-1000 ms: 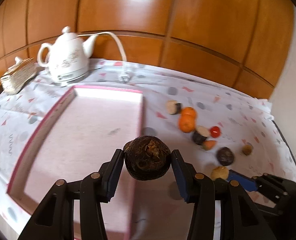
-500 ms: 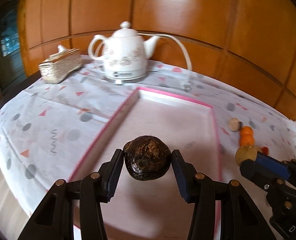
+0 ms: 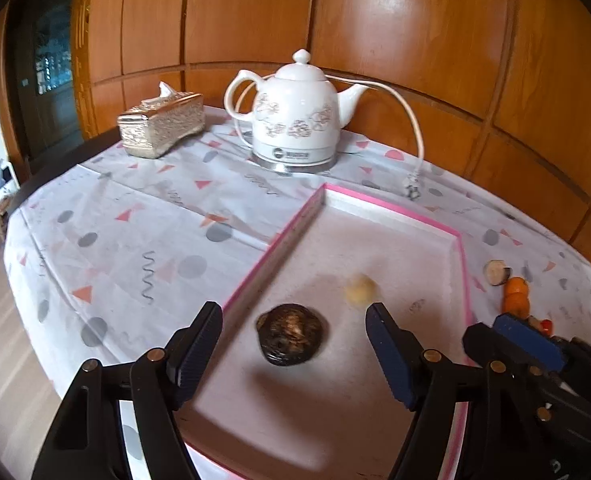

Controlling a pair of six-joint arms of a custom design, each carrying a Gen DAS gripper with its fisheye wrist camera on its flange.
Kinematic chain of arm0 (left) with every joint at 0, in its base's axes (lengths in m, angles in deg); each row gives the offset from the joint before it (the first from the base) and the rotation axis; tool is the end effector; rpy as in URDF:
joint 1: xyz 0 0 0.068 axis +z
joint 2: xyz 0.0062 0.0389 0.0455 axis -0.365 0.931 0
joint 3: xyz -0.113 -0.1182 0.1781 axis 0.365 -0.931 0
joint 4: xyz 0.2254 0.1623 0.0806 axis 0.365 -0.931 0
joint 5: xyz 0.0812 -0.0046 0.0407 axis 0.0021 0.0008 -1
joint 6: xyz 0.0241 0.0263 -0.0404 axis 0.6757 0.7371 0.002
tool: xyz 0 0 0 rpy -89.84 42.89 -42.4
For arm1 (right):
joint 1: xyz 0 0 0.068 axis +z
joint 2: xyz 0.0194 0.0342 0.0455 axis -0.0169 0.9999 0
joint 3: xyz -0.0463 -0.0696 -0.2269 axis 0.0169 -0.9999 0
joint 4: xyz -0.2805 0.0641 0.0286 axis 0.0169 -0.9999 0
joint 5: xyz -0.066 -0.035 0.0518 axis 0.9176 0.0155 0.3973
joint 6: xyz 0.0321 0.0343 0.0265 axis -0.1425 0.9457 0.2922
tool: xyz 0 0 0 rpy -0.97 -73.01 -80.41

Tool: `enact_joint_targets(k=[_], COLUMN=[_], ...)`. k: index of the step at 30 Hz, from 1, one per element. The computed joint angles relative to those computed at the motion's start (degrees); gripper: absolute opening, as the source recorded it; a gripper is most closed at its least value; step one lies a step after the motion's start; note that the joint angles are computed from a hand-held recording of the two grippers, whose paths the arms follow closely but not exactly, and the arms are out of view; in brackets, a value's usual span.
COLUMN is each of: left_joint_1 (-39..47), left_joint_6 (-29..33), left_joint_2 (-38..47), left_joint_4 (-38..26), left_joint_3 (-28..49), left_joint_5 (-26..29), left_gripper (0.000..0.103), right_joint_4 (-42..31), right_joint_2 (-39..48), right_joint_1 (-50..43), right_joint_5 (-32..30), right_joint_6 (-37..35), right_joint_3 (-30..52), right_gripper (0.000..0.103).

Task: Organize fruits
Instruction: 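Carry both fruits over the pink tray and open both tools to drop them, then grasp the second dark round fruit with the left tool while the right tool grasps another yellow fruit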

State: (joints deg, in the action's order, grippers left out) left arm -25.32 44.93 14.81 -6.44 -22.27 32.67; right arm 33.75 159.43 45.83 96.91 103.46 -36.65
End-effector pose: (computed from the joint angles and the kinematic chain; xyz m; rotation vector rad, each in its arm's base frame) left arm 0.2640 -0.0220 0.1506 0.0941 2.3273 -0.1867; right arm 0.2268 0.2191 0.1578 0.0242 2.3277 0.2013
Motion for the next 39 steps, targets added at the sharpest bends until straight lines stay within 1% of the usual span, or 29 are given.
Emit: enact_joint_targets(k=[1,3,5,15,19,22,26,28,30,31,33,35,39], left_joint_1=[-0.6,-1.7,-2.3,-6.9,-9.2,-12.9,-17.3,-18.9,-21.0,-21.8,-23.6,-24.9,-28.2], left_joint_6=[-0.3,-0.5,-0.7,-0.9,-1.2,-1.1,-0.9,-1.0,-1.3,-1.4,-1.8,-2.1,-2.2], left_joint_2=[-0.4,-2.3,-4.0,-8.5,-9.3,-10.0,-9.7,-8.7,-7.5,-7.0,-4.8,-3.4,-0.6], left_joint_4=[-0.1,-0.2,-0.5,-3.0,-3.7,-3.9,-3.7,-3.3,-2.9,-2.8,-2.5,-2.4,-1.5], left_joint_3=[-0.2,-1.2,-2.1,-3.9,-4.0,-4.3,-4.4,-4.0,-3.5,-3.3,-2.4,-1.7,-0.9], left_joint_5=[-0.6,-1.9,-2.1,-1.2,0.1,-1.1,-1.8,-1.4,-1.2,-1.4,-1.2,-0.8,-1.5], left_gripper=[0.075,0.081,0.081,0.081,0.081,0.081,0.075,0.074,0.07,0.07,0.064,0.06,0.055], right_joint_4=[-0.2,-0.6,-1.6,-7.5,-10.7,-13.7,-18.5,-22.0,-25.3,-26.7,-28.6,-30.8,-35.0], right_joint_2=[-0.5,-1.6,-2.9,-10.0,-14.3,-17.7,-23.6,-27.4,-31.3,-33.3,-36.3,-39.7,-46.0], right_joint_1=[0.1,0.4,0.7,3.4,3.7,3.6,3.4,3.4,2.9,2.4,1.2,0.3,-0.6], right_joint_5=[0.3,1.0,1.9,8.0,10.0,11.3,12.8,13.5,13.5,13.3,12.7,12.3,12.3], right_joint_6=[0.6,1.6,3.1,10.4,15.4,19.2,24.0,26.9,29.3,30.1,31.3,32.4,33.8], right_joint_3=[-0.4,-1.4,-2.5,-8.5,-12.1,-14.6,-18.5,-20.6,-22.9,-24.0,-25.8,-27.6,-30.8], right_gripper=[0.032,0.032,0.034,0.036,0.036,0.036,0.036,0.036,0.036,0.036,0.036,0.036,0.036])
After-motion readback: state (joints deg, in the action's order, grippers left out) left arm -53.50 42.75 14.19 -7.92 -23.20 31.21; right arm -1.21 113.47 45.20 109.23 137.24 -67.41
